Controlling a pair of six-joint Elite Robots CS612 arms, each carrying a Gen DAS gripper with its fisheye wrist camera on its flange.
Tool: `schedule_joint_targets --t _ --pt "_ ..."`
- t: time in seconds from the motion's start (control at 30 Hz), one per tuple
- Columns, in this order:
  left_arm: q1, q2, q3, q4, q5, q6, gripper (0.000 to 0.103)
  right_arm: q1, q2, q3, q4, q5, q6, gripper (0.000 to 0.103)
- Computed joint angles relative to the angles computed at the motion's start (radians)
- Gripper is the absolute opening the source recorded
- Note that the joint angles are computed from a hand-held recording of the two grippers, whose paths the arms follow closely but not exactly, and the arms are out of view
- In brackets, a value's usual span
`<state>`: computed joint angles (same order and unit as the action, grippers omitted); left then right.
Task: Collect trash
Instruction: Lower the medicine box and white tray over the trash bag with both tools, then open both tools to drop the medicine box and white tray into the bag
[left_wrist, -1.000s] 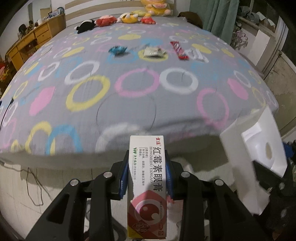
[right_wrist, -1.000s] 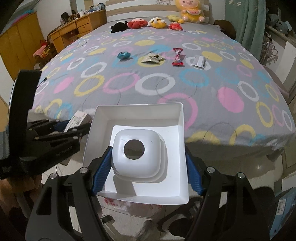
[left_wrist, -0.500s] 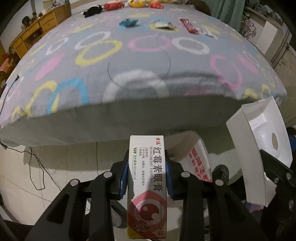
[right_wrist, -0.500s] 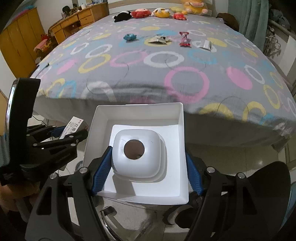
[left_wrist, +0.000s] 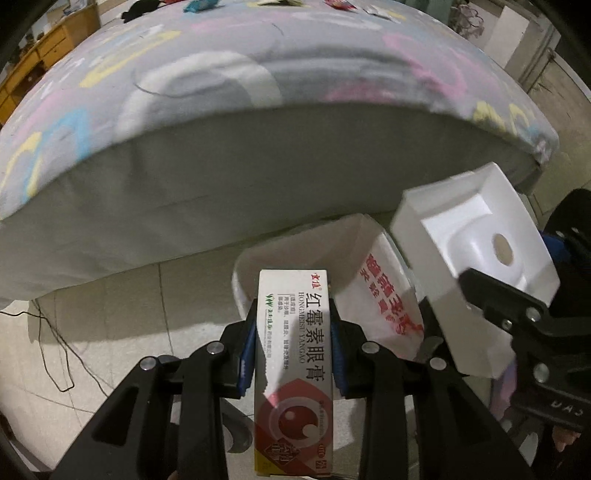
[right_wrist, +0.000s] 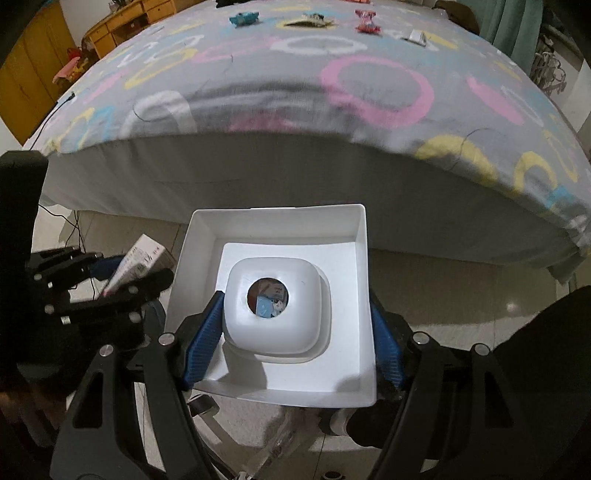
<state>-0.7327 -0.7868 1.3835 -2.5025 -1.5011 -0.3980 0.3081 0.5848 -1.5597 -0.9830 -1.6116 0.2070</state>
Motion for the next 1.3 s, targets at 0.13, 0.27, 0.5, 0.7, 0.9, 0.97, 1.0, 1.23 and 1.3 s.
schedule_joint_targets --t 0.13,0.27,0.5,0.7,0.9,0.97,1.0,1.23,1.3 --pt "0.005 0.016 -0.007 0.0 -0.043 0.012 0.033 0.001 0.004 0.021 -0.01 -0.002 -0.004 0.071" --pt "0.005 0.031 -0.014 -0.001 -0.051 0.032 0.033 0.001 0.01 0.036 -0.006 -0.005 -0.004 0.071" --pt "0.007 0.062 -0.049 0.038 -0.076 0.052 0.033 -0.004 0.017 0.056 0.003 -0.001 0.001 0.071" --pt "0.008 0.082 -0.085 0.072 -0.081 0.067 0.033 -0.001 0.007 0.089 -0.013 0.002 0.005 0.071" --pt "0.01 0.089 -0.103 0.119 -0.08 0.068 0.033 0.002 0.012 0.106 -0.019 0.015 0.01 0.073" --pt "0.012 0.091 -0.106 0.117 -0.088 0.065 0.04 -0.002 0.016 0.104 -0.015 0.02 0.007 0.073" --pt "0.013 0.092 -0.109 0.118 -0.095 0.061 0.043 -0.002 0.016 0.106 -0.015 0.023 0.011 0.073" --pt "0.017 0.093 -0.108 0.116 -0.097 0.064 0.07 -0.006 0.018 0.109 -0.013 0.038 0.012 0.08" --pt "0.017 0.092 -0.104 0.115 -0.09 0.066 0.07 -0.007 0.02 0.103 -0.013 0.037 0.015 0.081"
